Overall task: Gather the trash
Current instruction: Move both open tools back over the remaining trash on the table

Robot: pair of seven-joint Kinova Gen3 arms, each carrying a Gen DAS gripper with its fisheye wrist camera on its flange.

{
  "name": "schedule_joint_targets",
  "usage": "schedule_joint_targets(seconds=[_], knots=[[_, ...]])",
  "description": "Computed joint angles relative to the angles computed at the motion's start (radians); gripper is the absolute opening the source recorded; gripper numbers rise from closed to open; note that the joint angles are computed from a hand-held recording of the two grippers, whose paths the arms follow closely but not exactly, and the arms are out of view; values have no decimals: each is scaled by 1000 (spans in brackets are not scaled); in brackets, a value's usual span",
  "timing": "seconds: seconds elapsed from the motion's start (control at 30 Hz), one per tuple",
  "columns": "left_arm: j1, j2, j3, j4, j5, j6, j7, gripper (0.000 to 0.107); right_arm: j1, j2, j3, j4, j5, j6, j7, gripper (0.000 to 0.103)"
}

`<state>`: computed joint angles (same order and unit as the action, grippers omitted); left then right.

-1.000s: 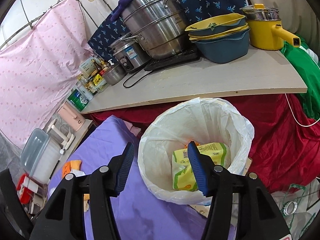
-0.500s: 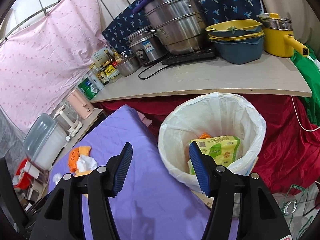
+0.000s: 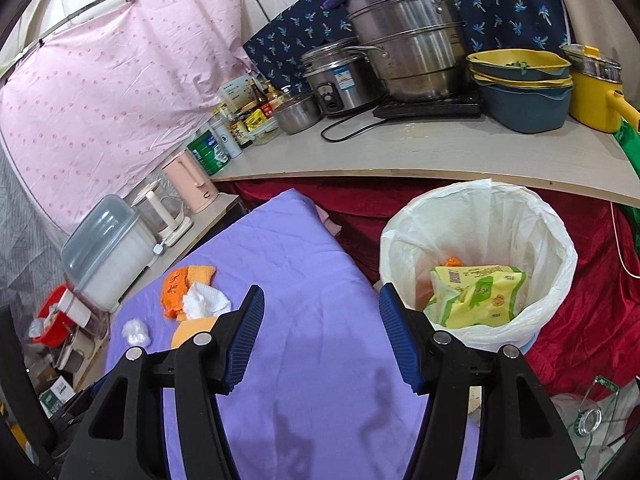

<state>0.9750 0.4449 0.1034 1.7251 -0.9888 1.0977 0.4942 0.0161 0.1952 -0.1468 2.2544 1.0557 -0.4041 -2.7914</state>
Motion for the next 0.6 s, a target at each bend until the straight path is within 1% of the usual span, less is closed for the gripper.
schedule_joint_targets(seconds=[0.17,0.4,0.6], knots=[[-2,-29,3,50,0,-1,44,70,-30,-9,-15,4,-17,18,16,59],[-17,-68,24,123,-2,4,119,70,-92,-14,-50,2,-87,69,80,60],[-49,-109,45,210,4,-8,192,70,-141,1,-101,-18,-164,124,149,60]])
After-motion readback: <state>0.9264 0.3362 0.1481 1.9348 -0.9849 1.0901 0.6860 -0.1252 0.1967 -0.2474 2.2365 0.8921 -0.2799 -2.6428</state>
